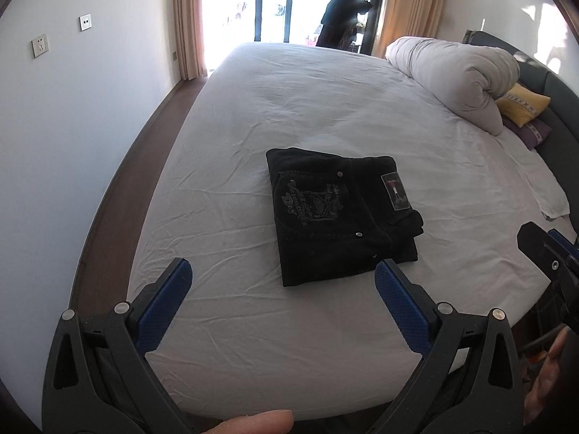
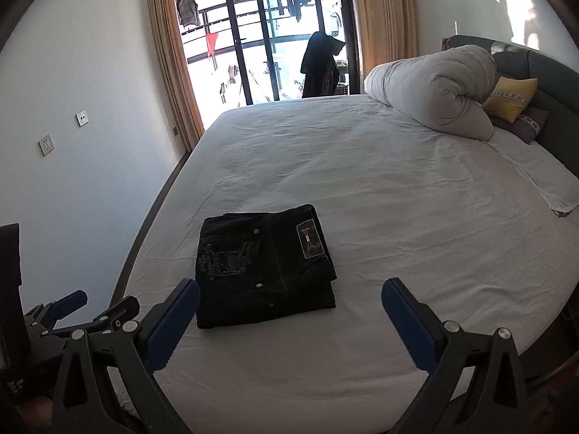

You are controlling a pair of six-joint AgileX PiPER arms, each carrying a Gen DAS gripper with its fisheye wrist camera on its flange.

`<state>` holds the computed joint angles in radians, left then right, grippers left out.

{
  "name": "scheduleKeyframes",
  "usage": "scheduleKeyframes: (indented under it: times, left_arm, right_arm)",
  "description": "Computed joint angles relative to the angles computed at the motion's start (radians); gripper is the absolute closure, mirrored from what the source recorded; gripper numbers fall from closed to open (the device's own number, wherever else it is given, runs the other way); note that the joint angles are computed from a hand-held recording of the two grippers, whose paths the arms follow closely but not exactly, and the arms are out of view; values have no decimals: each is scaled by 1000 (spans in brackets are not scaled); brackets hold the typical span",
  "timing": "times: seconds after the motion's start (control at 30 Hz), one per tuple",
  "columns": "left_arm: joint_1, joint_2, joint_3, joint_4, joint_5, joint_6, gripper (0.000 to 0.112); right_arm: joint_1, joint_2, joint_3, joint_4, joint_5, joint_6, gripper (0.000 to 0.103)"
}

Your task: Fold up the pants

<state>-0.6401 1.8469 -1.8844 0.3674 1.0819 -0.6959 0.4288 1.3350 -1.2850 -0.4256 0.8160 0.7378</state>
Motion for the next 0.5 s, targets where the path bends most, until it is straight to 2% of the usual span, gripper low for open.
scheduleKeyframes:
  times: [0.5]
  left_arm:
    - [12,22,-19,-15,8,17,9]
  right_arm:
    - [-20,22,0,44,-7,-39,0]
